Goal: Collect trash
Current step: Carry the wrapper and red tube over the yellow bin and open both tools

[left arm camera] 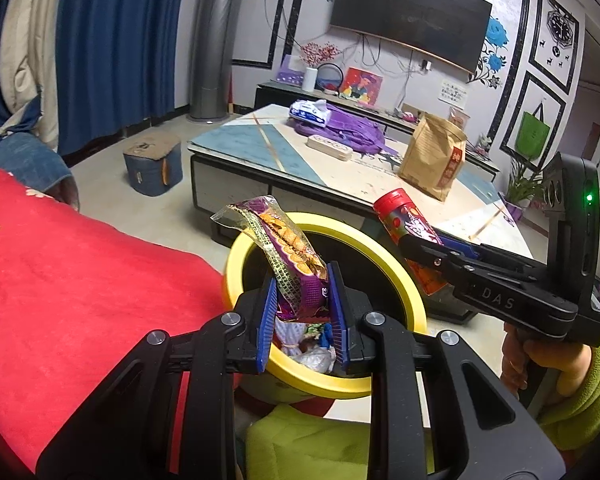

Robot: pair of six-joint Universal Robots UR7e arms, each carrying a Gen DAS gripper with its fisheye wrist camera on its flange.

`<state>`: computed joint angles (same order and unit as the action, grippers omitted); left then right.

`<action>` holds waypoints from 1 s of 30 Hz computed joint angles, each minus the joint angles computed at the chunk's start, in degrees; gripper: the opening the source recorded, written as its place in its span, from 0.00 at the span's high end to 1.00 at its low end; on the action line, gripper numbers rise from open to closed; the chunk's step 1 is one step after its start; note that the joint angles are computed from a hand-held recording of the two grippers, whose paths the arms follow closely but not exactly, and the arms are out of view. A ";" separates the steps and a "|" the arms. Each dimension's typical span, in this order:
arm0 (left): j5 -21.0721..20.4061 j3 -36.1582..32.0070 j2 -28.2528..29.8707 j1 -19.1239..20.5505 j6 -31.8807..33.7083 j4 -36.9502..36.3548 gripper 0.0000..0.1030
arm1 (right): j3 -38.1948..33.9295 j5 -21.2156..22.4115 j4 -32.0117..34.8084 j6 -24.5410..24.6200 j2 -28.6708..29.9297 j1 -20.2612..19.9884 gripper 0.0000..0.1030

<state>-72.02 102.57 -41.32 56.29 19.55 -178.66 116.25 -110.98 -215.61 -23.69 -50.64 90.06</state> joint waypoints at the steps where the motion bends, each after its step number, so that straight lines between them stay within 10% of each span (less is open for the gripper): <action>1: -0.04 -0.23 0.33 -0.07 -0.08 0.16 0.83 | 0.13 -0.14 -0.17 -0.03 0.02 -0.27 0.70; 30: 0.68 -6.28 6.03 0.04 -0.82 7.29 0.81 | -2.73 1.05 5.98 6.44 -0.16 -4.34 0.68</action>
